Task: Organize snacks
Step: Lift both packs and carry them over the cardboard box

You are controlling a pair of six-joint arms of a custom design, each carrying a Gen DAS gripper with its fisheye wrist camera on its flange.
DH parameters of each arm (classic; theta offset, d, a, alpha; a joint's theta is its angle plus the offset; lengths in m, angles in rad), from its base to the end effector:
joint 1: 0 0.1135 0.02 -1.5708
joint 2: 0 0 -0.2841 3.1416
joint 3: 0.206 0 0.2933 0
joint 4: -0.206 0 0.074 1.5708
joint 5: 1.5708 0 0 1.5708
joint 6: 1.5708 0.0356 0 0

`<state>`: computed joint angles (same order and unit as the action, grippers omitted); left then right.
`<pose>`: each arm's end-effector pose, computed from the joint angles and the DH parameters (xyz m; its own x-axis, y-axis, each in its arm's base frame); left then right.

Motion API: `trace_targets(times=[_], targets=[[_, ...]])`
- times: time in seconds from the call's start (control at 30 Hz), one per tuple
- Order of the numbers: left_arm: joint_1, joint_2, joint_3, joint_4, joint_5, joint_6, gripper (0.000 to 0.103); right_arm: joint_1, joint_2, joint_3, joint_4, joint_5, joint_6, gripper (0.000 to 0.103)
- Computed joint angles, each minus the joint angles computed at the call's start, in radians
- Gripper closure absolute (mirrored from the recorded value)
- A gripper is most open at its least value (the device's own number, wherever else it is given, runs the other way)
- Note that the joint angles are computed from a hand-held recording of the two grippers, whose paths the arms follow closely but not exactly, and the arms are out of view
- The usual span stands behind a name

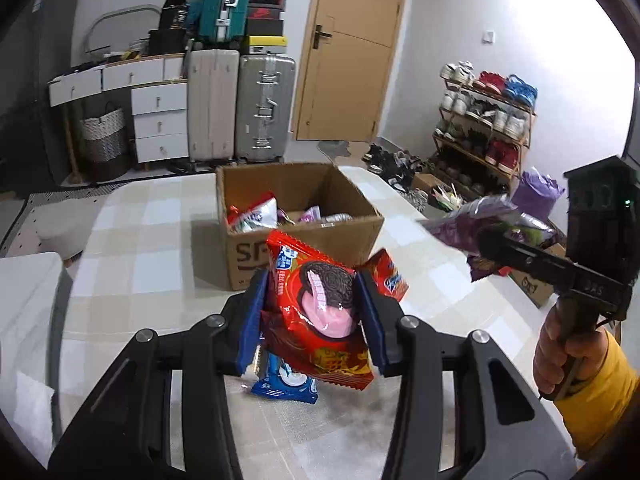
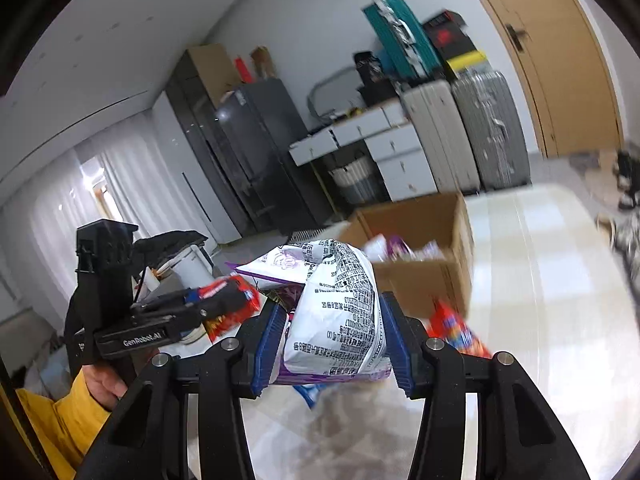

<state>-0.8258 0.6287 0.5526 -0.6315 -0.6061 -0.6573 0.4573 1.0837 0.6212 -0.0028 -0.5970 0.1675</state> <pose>0.1231 -0.1035 0.2515 -0.5387 -0.1566 -0.8278 -0.0233 0.9850 -0.1712 0.2273 0.1342 0.2437 -0.5330 -0.1086 -0.8391 -0.7374 0.5460 0.3977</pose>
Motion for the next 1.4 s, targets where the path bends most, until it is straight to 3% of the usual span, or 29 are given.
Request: trace_targets(times=[0.27, 0.5, 0.8, 1.13, 1.4], targets=[[-0.179, 0.034, 0.241, -0.29, -0.267, -0.108, 0.062, 0.116, 0.028, 0.276, -0.224, 0.157, -0.052, 0.055], [-0.121, 0.064, 0.386, -0.336, -0.291, -0.024, 0.062, 0.172, 0.18, 0.529, -0.33, 0.256, -0.086, 0.055], [0.208, 0.16, 0.452, -0.146, -0.006, 0.227, 0.062, 0.166, 0.418, 0.781, -0.377, 0.262, -0.083, 0.055], [0.484, 0.413, 0.47, 0.046, 0.285, 0.295, 0.062, 0.111, 0.614, 0.924, -0.385, 0.227, -0.084, 0.055], [0.616, 0.681, 0.506, 0.195, 0.423, 0.334, 0.062, 0.064, 0.774, 1.029, -0.404, 0.188, -0.078, 0.055]])
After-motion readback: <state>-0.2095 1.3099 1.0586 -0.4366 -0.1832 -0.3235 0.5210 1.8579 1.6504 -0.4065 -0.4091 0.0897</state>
